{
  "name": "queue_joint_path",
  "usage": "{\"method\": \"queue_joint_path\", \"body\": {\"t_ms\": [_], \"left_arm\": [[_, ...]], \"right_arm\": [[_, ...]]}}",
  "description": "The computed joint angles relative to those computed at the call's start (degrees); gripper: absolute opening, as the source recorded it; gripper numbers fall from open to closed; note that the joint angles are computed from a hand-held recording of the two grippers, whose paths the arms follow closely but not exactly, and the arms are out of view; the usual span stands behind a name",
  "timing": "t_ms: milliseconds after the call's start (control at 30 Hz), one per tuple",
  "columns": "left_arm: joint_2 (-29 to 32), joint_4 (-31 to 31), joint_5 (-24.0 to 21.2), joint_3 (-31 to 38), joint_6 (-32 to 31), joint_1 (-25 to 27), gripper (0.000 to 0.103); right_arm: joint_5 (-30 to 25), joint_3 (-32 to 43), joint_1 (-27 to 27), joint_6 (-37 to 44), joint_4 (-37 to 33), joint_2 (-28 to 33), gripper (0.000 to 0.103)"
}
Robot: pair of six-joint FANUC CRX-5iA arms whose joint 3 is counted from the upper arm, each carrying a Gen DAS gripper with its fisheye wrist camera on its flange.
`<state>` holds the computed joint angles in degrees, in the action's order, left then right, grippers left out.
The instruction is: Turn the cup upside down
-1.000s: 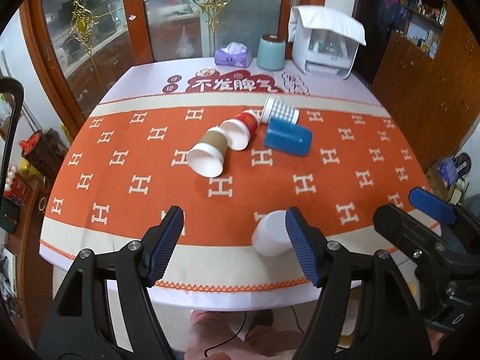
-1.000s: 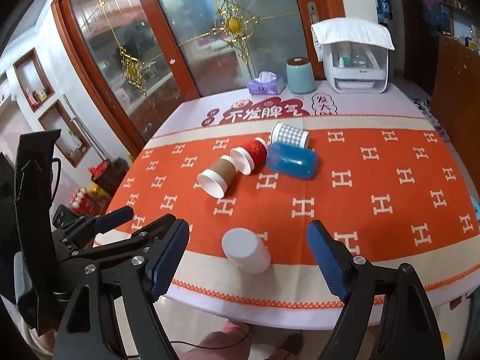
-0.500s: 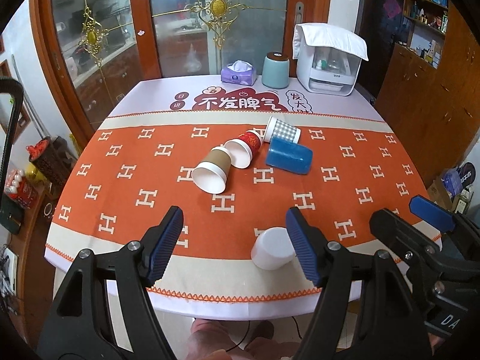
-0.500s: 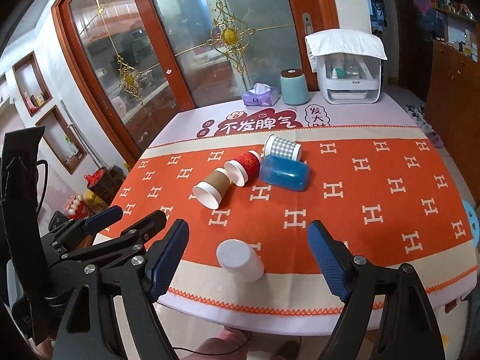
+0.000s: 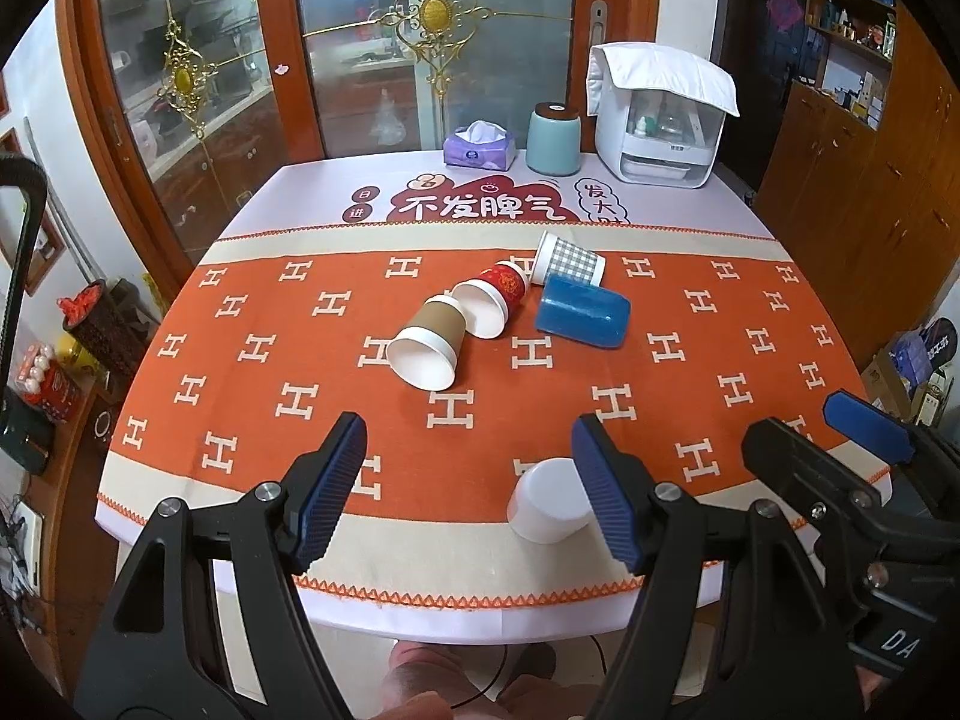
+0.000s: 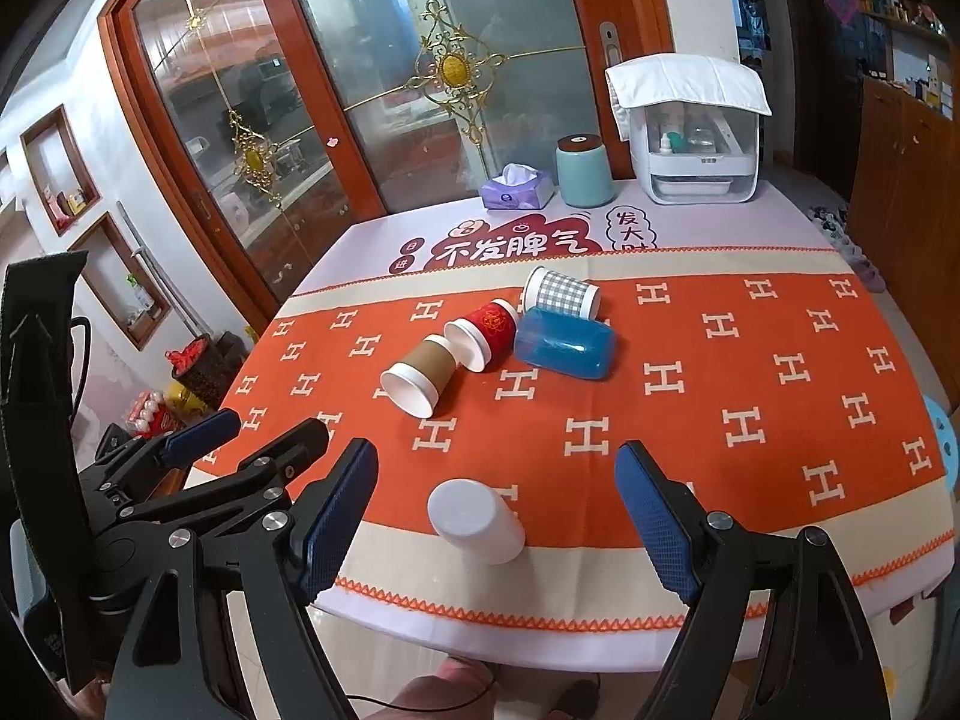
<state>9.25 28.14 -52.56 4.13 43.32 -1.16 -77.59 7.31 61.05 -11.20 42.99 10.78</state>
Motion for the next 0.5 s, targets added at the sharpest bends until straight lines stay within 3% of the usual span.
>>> {"method": "queue_joint_path", "body": {"t_ms": [500], "left_arm": [[1.0, -0.8, -0.2, 0.9, 0.4, -0.3, 0.068]], "right_arm": [[1.0, -0.7, -0.4, -0.3, -1.0, -0.3, 0.083]]}}
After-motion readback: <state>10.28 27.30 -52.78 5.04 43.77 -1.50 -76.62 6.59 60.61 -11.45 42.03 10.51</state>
